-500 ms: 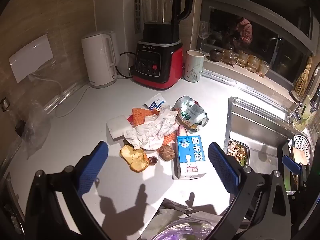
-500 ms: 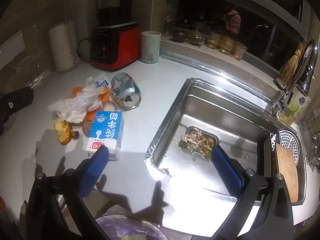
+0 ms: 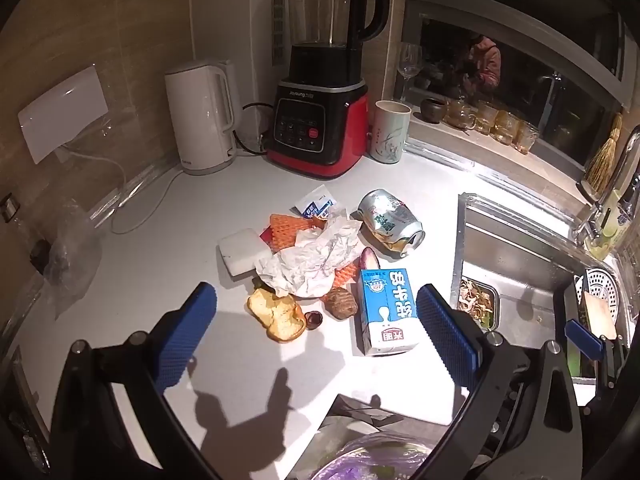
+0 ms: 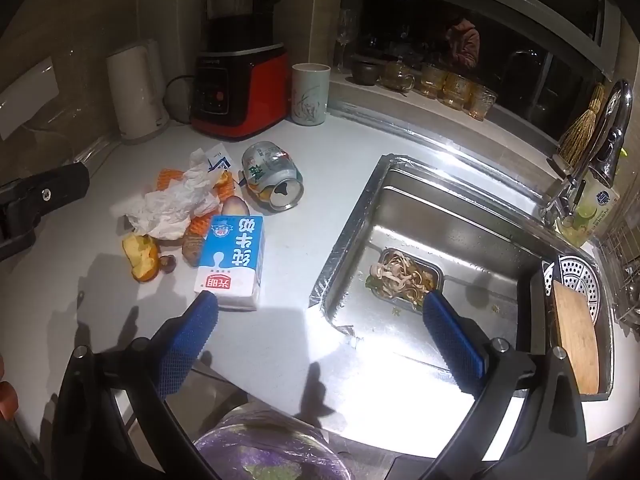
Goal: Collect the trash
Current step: 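Move both tools toward the trash pile on the counter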
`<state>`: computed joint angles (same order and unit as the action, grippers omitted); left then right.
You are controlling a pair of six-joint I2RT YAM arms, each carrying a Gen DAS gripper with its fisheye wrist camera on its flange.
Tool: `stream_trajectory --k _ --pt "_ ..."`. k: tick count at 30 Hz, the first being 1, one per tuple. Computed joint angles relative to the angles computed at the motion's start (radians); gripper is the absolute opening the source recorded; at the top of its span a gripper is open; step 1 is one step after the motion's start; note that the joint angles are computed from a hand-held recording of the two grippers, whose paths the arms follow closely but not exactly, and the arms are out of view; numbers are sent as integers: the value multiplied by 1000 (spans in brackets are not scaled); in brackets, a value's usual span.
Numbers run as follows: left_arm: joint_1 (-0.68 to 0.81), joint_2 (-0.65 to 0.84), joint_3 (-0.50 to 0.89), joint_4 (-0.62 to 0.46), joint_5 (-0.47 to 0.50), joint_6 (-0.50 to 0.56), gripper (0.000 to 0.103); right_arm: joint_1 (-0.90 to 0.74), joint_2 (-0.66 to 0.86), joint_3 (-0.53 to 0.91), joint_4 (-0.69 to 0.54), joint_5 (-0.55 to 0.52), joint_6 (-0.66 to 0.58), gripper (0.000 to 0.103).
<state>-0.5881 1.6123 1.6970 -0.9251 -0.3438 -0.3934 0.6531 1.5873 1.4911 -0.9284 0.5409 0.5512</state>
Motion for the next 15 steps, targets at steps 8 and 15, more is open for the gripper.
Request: stream_trajectory --k 8,15 --pt "17 -29 -41 26 -4 18 96 -13 2 16 17 -39 -18 101" --pt "5 -7 -6 -1 -16 -2 96 -29 -13 13 21 -78 -31 101"
